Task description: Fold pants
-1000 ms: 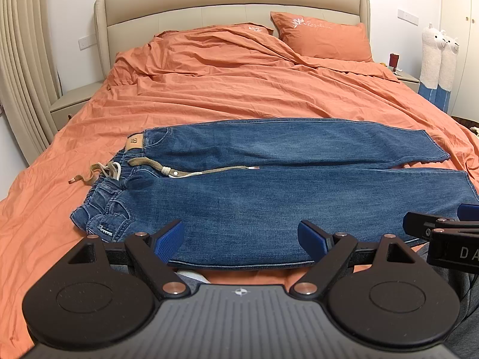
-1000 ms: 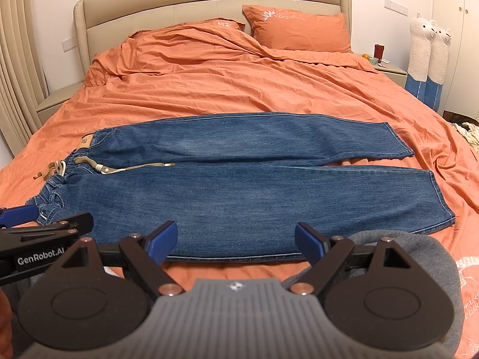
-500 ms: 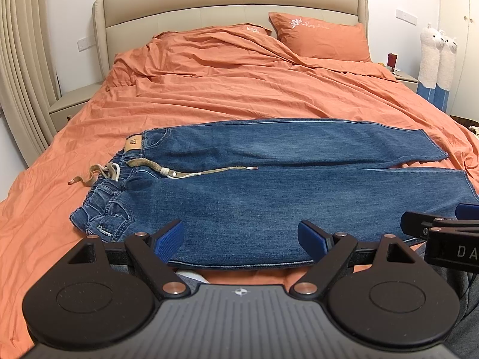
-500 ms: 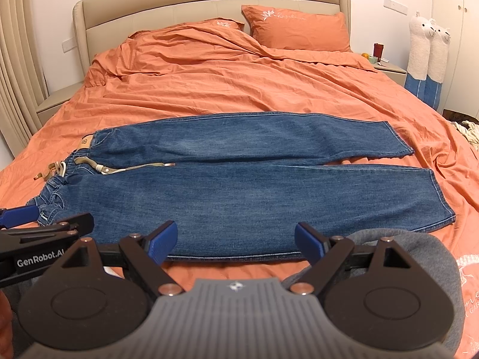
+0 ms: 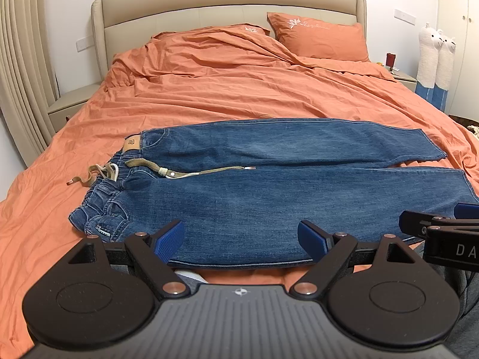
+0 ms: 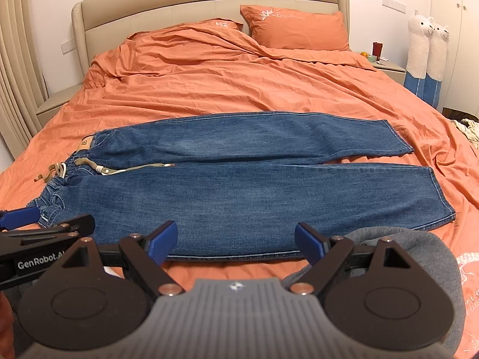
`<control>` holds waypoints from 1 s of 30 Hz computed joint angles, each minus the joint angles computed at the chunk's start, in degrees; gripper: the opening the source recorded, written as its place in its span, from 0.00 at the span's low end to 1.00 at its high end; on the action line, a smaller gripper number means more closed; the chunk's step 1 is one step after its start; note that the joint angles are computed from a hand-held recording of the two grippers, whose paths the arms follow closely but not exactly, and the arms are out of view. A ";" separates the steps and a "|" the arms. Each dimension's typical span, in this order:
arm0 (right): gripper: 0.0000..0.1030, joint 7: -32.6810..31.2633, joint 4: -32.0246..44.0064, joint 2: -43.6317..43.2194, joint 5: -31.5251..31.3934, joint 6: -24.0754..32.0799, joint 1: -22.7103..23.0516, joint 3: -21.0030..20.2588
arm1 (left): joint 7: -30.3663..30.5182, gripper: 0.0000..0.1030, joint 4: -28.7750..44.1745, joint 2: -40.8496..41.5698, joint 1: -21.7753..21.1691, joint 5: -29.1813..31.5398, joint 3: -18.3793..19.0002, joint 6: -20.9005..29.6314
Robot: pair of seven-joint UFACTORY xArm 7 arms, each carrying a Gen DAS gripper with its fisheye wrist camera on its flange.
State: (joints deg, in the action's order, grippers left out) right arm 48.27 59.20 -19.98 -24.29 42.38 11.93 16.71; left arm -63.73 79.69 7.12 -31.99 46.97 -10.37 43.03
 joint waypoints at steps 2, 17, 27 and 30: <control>0.79 0.04 -0.08 -0.10 -0.08 -0.04 -0.03 -0.02 | 0.09 0.97 0.11 0.08 -0.03 -0.02 0.00 0.05; 0.79 -1.15 -0.24 0.75 0.25 -1.11 0.03 -0.68 | 2.04 0.86 0.38 0.77 0.67 -1.52 0.54 -1.61; 0.79 -12.82 -4.54 6.64 6.29 -22.06 -0.57 -6.76 | 14.63 0.50 -0.09 1.43 8.36 -12.14 3.76 -8.21; 0.79 -18.38 -2.42 12.45 11.11 -25.57 -0.29 -8.82 | 20.83 0.50 1.25 3.26 11.76 -18.09 5.05 -11.36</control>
